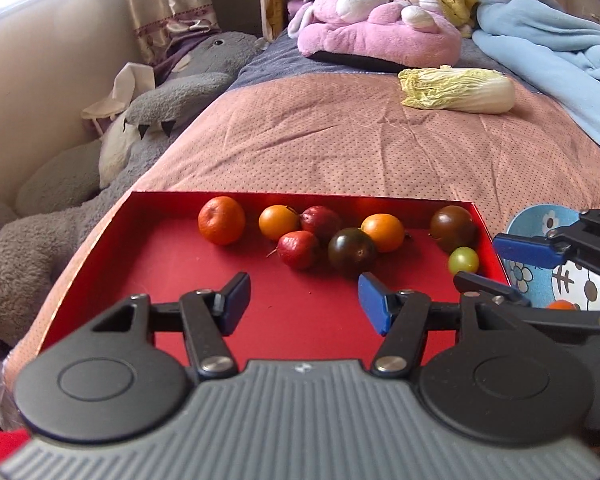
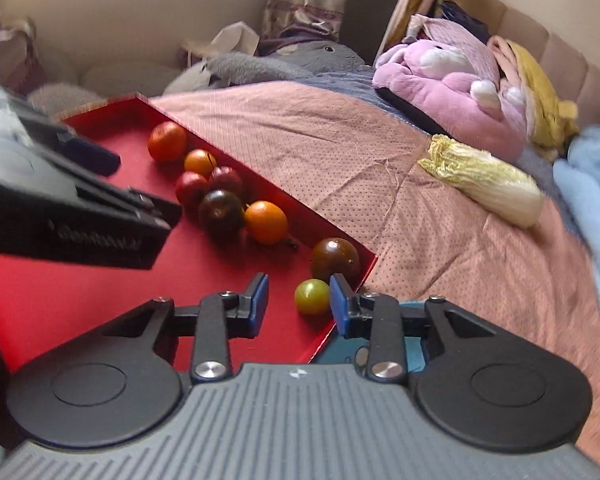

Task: Organize fruits
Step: 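Grasp another green cherry tomato in the tray with the right gripper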

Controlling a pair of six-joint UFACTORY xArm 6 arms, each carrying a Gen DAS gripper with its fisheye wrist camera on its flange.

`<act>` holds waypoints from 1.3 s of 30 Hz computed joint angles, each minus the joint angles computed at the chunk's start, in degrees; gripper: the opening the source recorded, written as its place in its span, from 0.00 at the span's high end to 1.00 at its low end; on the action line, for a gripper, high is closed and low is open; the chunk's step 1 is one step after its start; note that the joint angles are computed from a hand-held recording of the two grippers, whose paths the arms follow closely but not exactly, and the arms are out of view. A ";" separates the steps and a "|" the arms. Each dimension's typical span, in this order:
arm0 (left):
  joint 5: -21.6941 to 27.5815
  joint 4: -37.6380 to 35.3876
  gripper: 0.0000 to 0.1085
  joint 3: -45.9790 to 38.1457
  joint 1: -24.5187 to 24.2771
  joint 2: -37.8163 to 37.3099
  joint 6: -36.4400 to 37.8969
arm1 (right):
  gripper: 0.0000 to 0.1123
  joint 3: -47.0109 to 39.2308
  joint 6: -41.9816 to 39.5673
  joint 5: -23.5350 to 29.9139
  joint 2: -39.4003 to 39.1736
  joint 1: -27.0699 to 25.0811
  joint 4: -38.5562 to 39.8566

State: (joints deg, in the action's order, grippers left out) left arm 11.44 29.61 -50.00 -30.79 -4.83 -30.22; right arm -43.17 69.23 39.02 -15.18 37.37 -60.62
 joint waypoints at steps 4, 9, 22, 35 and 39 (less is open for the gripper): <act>1.25 -4.57 0.43 -1.02 0.02 1.13 1.78 | 0.69 -2.26 -6.11 3.57 4.01 0.49 -0.45; 2.33 -10.95 0.43 -2.11 -0.26 2.35 5.48 | 0.73 -4.01 -12.20 4.70 7.62 0.21 -1.39; 1.34 -2.68 0.42 -5.11 -2.10 6.25 2.89 | 0.74 6.32 1.69 -11.42 -4.97 -5.99 2.86; 1.59 -6.36 0.41 -8.31 -3.76 10.07 9.23 | 0.74 11.98 7.14 -13.72 -11.46 -5.38 5.18; 1.52 2.57 0.41 -8.76 -3.69 10.34 3.46 | 0.74 11.91 6.65 -13.86 -11.40 -5.58 5.49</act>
State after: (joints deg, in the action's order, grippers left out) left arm 12.96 32.18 -58.77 -34.48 5.51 -26.76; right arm -31.26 75.88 25.16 -26.58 31.79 -55.13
